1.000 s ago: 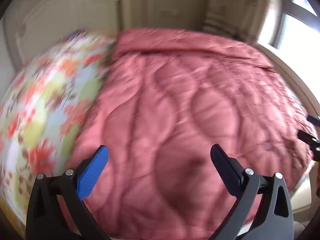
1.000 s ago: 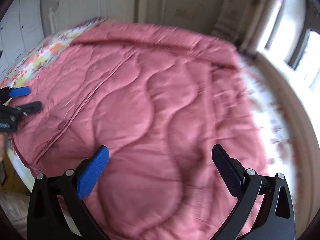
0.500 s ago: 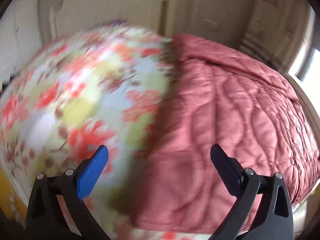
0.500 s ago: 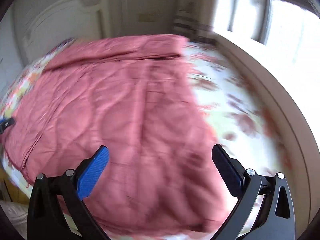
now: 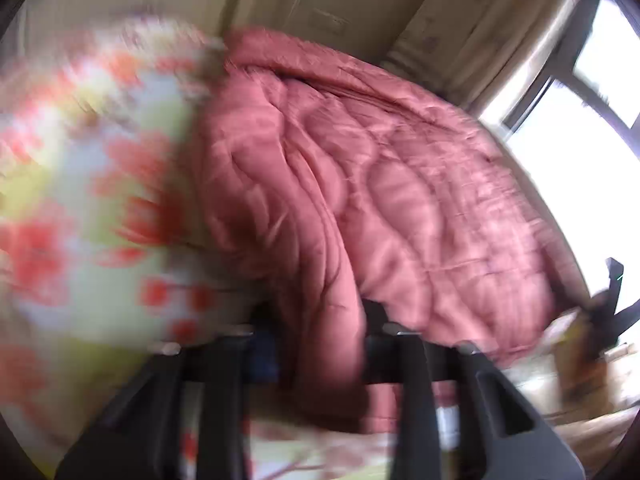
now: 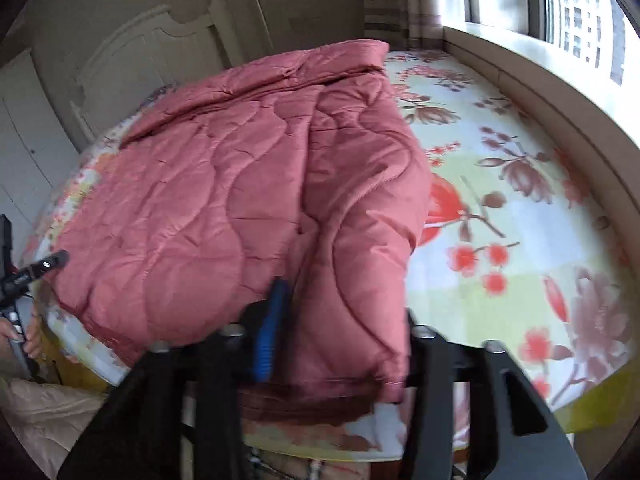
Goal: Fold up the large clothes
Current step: 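Grasp the coat edge with both grippers and lift it up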
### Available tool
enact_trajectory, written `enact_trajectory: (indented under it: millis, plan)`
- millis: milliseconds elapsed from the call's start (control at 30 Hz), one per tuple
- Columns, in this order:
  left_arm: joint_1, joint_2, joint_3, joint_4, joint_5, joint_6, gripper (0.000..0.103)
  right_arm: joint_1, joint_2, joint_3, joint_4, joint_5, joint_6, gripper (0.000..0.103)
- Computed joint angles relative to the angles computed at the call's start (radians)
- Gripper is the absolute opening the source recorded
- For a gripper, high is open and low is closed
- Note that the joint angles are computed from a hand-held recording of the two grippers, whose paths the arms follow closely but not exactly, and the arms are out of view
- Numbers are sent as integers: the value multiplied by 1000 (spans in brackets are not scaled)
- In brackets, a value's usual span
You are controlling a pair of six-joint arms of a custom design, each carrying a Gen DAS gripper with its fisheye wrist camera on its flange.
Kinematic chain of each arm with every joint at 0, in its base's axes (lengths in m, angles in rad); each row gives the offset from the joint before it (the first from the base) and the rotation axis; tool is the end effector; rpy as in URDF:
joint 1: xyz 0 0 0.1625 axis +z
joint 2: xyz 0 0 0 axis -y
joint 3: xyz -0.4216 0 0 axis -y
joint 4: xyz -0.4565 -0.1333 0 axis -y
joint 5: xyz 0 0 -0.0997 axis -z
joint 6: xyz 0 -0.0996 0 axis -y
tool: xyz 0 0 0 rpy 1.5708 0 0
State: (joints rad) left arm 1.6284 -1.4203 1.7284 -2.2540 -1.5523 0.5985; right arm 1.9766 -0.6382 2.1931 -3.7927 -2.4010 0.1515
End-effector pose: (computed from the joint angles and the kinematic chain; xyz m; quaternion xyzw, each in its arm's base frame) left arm 0.1710 -0.6186 0.3848 0.2608 0.9472 -0.1736 0.0687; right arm 0.2388 -0.4043 -0.0339 -0.0213 -0.8744 0.3928 0.2840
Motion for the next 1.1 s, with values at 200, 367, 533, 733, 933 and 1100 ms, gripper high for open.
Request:
enact_trajectory:
  millis: [200,367,533,733,933,1100]
  plan:
    - [60,-71,-55,128,-286,53,17,-63,-21,65,-206,230,10,21]
    - [99,-163,-128,350,-564,192,18,-12,-125,239,-446,514,-155,20]
    - [88,-141,-200,384,-701,197,25,139,-217,244,-535,535,-279,20]
    - [33,96,-368,251,-555,-173,32,110,-257,70,-364,498,-330,21]
    - [-27,371,-629,229,-275,-327,53,-63,-226,-154,-90,456,-163,21]
    - [-3,508,-760,181,-247,-480,95,-212,-195,-320,310,448,131,37]
